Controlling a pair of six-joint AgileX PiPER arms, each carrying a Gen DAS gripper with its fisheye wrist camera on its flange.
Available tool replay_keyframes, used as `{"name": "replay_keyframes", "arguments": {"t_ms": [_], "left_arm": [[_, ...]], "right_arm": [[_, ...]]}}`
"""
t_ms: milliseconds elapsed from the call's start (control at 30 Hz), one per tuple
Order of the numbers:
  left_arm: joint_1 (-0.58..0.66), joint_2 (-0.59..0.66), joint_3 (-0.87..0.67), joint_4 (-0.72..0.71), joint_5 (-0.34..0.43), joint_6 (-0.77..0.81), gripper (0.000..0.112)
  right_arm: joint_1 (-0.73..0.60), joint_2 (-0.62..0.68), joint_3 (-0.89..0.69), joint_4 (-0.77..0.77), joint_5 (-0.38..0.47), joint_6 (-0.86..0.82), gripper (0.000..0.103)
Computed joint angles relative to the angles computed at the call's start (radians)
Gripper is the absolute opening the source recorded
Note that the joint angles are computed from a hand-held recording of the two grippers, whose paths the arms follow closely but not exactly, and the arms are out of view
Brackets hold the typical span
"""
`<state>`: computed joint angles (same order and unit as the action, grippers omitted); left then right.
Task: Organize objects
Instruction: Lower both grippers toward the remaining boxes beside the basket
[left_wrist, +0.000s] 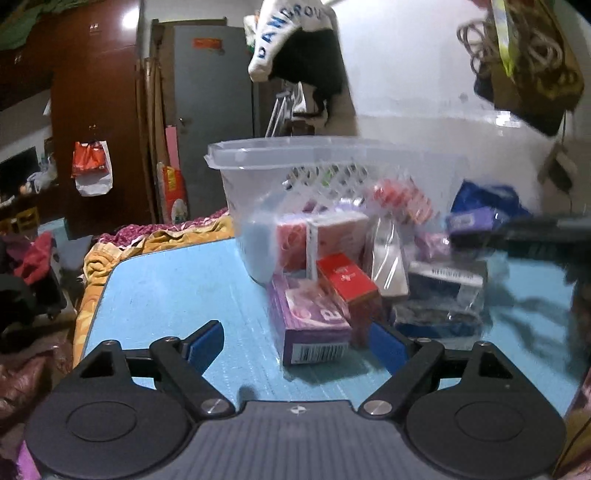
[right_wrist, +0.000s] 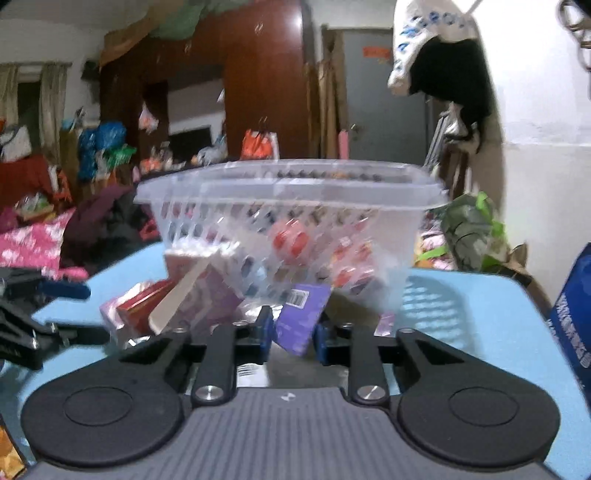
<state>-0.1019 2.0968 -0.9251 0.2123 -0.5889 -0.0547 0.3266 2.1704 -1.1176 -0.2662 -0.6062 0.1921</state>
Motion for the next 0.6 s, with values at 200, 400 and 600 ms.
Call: {"name": "replay_keyframes", "arguments": {"t_ms": [200,400,600], "left_arm": [[-0.066,0.011,-0.054,-0.237,0.105,0.232,0.089],[-0.062,0.026,-0.089,-0.243,0.161,0.215,0.046],[-0.052,0.007,0.008,-0.171,-0.011,0.159,0.045]], "right_arm": [[-0.068,-0.018,0.082,-0.053,-0.110,0.052,0.025],[-0.065,0.006,0.088,-0.050,-0.164,0.026,0.023],[-0.064,0.013,0.081,-0.035,-0.171,0.011,0.011]]}}
